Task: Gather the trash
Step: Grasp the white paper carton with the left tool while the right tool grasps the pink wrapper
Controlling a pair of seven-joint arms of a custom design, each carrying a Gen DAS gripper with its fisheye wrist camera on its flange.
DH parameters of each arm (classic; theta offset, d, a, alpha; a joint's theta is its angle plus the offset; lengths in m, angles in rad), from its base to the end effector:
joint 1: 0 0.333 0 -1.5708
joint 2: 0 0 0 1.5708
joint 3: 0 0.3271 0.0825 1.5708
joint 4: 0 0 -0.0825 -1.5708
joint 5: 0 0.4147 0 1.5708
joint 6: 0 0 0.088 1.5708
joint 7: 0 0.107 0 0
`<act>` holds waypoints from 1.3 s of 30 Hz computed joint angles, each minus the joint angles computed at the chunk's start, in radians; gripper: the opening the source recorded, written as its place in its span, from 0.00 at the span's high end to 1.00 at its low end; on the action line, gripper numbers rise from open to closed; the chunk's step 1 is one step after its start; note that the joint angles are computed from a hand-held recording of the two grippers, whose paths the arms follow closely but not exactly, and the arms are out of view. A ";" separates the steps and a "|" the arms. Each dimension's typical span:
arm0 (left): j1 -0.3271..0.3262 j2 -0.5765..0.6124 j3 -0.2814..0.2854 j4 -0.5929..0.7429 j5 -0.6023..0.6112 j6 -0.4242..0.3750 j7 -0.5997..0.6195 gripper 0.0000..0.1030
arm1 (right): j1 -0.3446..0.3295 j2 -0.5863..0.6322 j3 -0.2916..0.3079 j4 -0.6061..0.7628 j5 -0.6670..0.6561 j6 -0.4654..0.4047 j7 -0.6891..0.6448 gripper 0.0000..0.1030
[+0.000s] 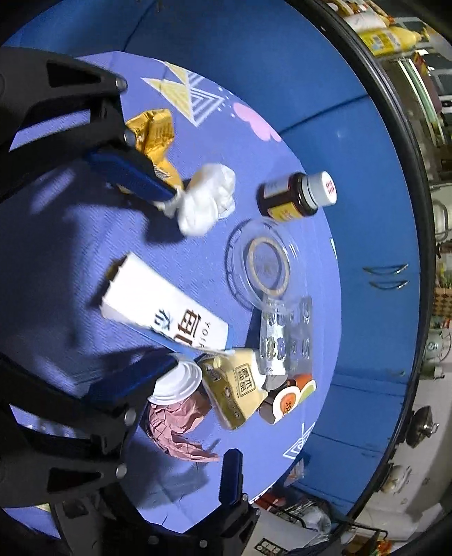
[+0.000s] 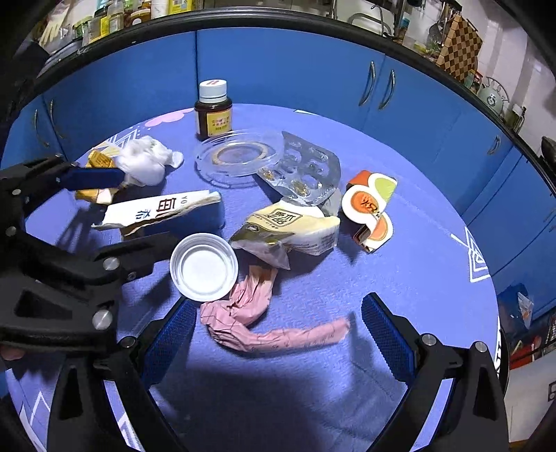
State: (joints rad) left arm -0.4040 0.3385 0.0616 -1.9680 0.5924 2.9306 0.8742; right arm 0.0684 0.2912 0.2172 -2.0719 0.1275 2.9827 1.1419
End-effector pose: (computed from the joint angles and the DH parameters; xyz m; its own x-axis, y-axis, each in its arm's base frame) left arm 0.6237 -0.2630 0.3532 -0.1823 -0.9823 -0.0419 -0.7649 0.1685 -0.6217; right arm 0.6339 0.1695 0.3526 0.5061 -0.8566 0.1002 -0.6681 -0.4629 -0.5825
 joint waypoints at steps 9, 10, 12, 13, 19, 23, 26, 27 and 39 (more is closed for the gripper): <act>0.025 0.034 -0.051 0.030 -0.145 -0.020 0.127 0.65 | -0.079 0.010 0.083 0.008 0.086 0.011 -0.115 0.25; 0.018 0.030 -0.044 0.025 -0.149 -0.018 0.122 0.65 | -0.074 0.010 0.076 0.012 0.086 -0.004 -0.117 0.42; 0.022 0.021 -0.046 0.011 -0.172 -0.002 0.122 0.67 | -0.093 0.011 0.097 0.020 0.132 -0.034 -0.159 0.64; 0.018 0.014 -0.041 0.003 -0.177 0.004 0.118 0.67 | -0.076 0.007 0.078 0.018 0.127 -0.033 -0.152 0.71; -0.012 -0.053 0.002 -0.066 -0.158 0.039 0.045 0.69 | -0.122 -0.026 0.132 -0.005 0.291 -0.031 -0.291 0.81; -0.019 -0.087 0.010 -0.087 -0.090 0.034 -0.028 0.69 | -0.107 -0.058 0.114 -0.026 0.380 -0.035 -0.359 0.82; -0.024 -0.101 0.002 -0.083 -0.019 0.020 -0.083 0.69 | -0.092 -0.083 0.094 -0.046 0.440 -0.031 -0.405 0.82; -0.025 -0.108 -0.001 -0.082 0.009 0.014 -0.105 0.69 | -0.083 -0.089 0.086 -0.052 0.456 -0.025 -0.418 0.82; 0.005 -0.125 -0.107 -0.033 0.180 -0.062 -0.213 0.69 | -0.026 -0.194 0.005 -0.131 0.746 0.020 -0.676 0.82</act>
State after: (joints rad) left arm -0.3994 0.2138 -0.0458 -2.0005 0.7724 2.8686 0.6616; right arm 0.0423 0.0971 0.2222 -2.2032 0.8739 3.0030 0.4654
